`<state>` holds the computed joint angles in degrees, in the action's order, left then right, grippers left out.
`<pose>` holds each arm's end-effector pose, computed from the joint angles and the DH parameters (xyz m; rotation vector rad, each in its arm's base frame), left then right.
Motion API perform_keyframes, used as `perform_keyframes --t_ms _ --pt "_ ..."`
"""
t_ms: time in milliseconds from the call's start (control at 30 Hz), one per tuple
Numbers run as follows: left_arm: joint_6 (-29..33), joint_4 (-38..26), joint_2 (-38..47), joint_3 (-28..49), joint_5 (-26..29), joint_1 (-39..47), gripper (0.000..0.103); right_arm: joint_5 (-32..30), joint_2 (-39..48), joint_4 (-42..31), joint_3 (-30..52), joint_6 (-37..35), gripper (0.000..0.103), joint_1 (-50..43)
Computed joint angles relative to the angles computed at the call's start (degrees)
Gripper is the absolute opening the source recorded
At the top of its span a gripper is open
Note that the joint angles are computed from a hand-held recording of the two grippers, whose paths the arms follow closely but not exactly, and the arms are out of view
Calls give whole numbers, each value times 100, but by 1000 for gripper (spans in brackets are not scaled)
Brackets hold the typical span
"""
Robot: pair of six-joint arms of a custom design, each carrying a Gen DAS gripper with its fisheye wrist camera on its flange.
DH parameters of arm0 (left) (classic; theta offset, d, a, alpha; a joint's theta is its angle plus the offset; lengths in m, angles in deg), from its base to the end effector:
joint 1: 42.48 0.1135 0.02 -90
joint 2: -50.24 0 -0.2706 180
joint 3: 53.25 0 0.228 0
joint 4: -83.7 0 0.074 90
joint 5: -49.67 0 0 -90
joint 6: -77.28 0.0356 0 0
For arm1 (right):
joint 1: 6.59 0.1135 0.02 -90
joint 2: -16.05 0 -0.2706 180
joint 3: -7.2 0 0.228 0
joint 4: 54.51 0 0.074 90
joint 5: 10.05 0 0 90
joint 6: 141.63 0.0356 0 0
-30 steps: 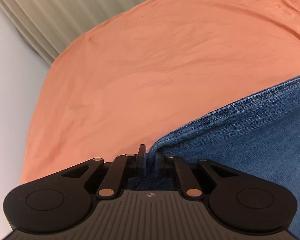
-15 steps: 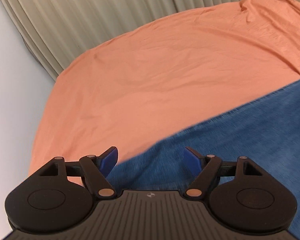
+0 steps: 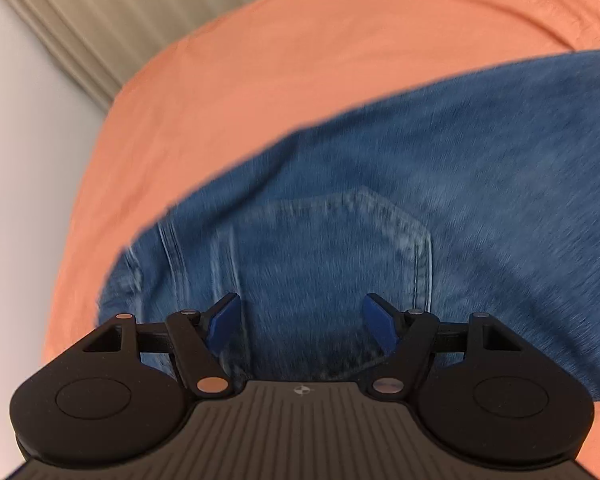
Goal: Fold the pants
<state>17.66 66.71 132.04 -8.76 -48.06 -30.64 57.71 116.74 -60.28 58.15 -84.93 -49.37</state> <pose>0.2207 0.0512 0.1544 0.3587 2.5450 0.4600 0.2133 -0.1790 0.1173 0.0532 2.4400 -0.0889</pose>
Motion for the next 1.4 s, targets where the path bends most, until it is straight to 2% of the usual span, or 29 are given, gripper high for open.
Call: perform_keyframes --t_ms 67,167,233,300,367,500,633,767,967,1167,1267,1333,1400 --pt "-85 201 186 -75 -61 12 82 8 60 475 -269 103 41 323" --pt "-224 404 304 -167 -112 8 82 55 712 219 193 494 39 736" --pt "-283 432 313 -186 -223 -75 83 348 1031 475 279 755 36 987" --pt "-276 458 374 -155 -273 -116 83 642 1197 836 361 950 25 1127" --pt "-323 490 480 -95 -265 -117 83 897 1330 984 644 1223 25 1165" --pt "-348 592 561 -90 -212 -94 83 1366 1551 841 1483 1802 25 1036" --pt "-321 659 592 -92 -145 -62 83 1684 1525 502 2049 1958 26 851" --pt "-341 742 490 -210 -26 0 83 1406 1137 136 1925 1838 39 485" --pt "-357 950 353 -431 -27 4 83 256 1013 -481 1604 2318 39 -543" --pt "-438 577 128 -287 94 68 83 -165 1651 -334 1694 3078 38 -781" --pt "-459 307 -75 -200 81 118 83 -283 1958 -444 1956 3586 23 -749" --pt "-459 198 -140 -147 81 158 83 -422 1985 -723 2123 3938 3 -807" --pt "-484 226 -106 -118 64 219 82 -625 1824 -867 2213 4153 2 -838"
